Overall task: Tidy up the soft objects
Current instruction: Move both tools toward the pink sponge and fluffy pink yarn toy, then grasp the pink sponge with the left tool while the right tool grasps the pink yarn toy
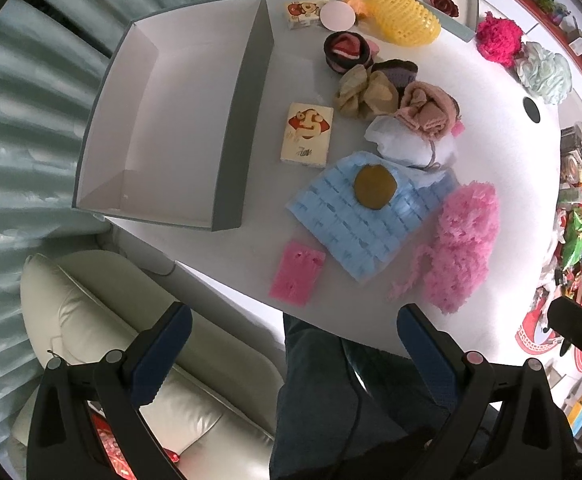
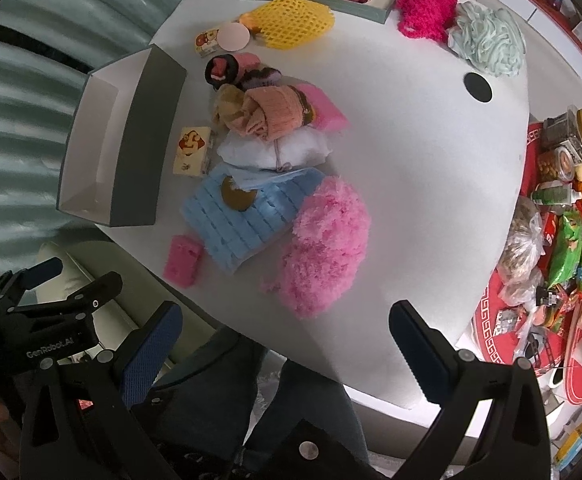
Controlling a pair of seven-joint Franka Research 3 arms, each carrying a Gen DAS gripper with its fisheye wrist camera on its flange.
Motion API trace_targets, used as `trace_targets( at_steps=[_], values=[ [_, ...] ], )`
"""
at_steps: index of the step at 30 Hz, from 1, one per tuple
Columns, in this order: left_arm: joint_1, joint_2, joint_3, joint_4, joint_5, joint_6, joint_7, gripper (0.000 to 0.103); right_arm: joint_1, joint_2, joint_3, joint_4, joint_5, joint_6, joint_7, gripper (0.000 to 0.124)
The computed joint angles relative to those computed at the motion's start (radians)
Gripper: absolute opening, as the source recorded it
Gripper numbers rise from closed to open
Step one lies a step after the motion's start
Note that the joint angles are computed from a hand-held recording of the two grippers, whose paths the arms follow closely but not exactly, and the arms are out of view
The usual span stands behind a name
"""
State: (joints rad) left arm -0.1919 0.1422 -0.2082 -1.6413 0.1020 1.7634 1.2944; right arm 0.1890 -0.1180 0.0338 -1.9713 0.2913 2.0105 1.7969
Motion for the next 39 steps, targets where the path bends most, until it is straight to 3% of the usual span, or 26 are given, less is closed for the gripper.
trace_targets(
  at_steps=[20, 31, 39],
  values=[
    [-0.003, 0.011, -0.002, -0.06, -0.001, -0.029, 0.003, 0.103, 0.003, 0.023, -0.002, -0.018, 0.009, -0.093, 0.014, 0.103],
    [0.006, 0.04, -0.001, -0.106, -0.03, 0.007, -0.013, 0.103, 0.005, 0.055, 0.001, -0.06, -0.011, -0.065, 0.014, 0.103],
    [0.008, 0.08, 0.002, -0.173, -0.024, 0.116, -0.08, 0.103, 0.008, 0.099, 0.0, -0.091, -0.014, 0.05, 0.02, 0.103]
  ],
)
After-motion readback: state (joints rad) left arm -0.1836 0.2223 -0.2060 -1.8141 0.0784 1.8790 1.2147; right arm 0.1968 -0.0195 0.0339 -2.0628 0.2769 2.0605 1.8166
